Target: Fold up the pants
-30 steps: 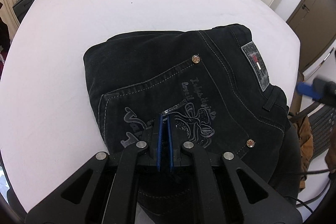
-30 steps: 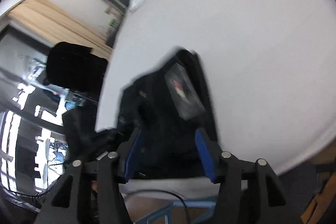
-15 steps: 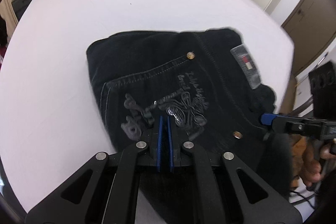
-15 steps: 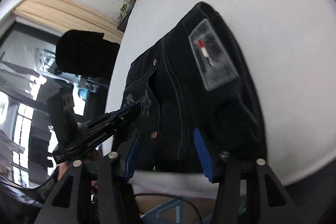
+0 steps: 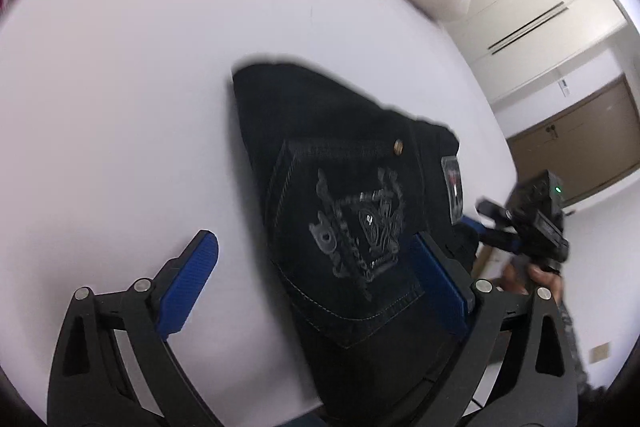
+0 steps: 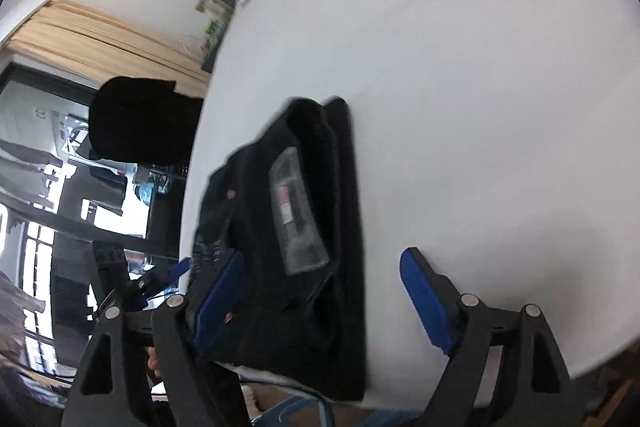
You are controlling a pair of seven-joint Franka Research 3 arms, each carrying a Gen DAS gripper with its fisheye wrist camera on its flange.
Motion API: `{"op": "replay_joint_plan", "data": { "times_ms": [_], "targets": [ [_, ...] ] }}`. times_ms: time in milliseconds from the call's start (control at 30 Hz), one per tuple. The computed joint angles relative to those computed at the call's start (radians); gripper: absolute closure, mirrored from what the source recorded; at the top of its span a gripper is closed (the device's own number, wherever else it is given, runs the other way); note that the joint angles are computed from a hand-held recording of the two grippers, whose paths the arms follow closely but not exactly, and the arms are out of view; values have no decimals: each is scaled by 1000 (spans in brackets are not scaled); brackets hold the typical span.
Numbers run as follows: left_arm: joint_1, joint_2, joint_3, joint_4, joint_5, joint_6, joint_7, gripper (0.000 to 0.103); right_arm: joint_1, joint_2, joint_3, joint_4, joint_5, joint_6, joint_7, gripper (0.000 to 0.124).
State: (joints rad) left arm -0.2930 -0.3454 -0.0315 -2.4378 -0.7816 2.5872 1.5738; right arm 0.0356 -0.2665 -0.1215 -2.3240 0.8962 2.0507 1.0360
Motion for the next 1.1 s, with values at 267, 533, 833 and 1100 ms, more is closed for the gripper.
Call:
{"op": "replay_joint_plan", "data": {
  "times_ms": [267,533,833,1100],
  "targets": [
    [34,137,-10,119,-75,-104,76,42,27,86,37,72,17,-2,32,48],
    [94,138,-43,155,-50,-154,68,79,73,24,91,76,-175,83,159,103],
    [189,171,11,365,123,-165,146,81,168,205,126,409,-145,114,139,104],
    [341,389,16,586,183,-151,204,81,191,665,218,931,-134,112,227,104]
  ]
}}
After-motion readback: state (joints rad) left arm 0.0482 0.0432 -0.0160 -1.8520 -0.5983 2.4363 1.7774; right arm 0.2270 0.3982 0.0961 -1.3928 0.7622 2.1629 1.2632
